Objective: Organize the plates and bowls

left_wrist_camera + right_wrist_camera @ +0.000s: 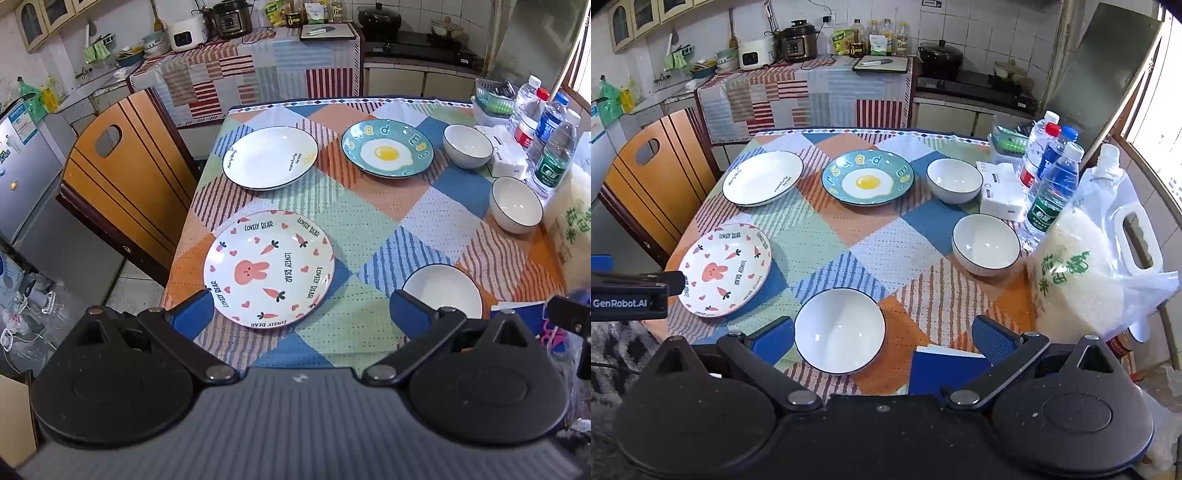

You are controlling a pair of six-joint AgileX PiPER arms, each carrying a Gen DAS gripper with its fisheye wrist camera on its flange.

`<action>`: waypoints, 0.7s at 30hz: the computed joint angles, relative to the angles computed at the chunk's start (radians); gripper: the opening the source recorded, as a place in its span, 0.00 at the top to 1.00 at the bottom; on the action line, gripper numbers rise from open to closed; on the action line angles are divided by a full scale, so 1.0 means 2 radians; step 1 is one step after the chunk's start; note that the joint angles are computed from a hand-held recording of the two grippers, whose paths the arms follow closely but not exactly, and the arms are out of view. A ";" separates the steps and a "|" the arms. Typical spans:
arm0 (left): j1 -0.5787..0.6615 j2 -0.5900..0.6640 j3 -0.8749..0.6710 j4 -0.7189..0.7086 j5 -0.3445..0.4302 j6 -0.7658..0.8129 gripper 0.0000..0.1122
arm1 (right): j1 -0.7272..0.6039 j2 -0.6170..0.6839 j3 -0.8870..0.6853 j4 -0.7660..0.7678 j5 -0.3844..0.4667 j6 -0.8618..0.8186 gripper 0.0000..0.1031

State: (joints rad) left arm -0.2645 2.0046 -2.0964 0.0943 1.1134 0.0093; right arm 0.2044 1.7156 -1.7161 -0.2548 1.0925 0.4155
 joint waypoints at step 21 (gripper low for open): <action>0.008 -0.015 0.018 -0.041 0.010 0.032 0.08 | -0.004 0.000 0.010 0.001 0.018 0.001 0.00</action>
State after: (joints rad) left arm -0.2495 1.9740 -2.0602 0.0115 1.1327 0.0724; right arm 0.1963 1.7158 -1.6971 -0.2520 1.1276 0.4175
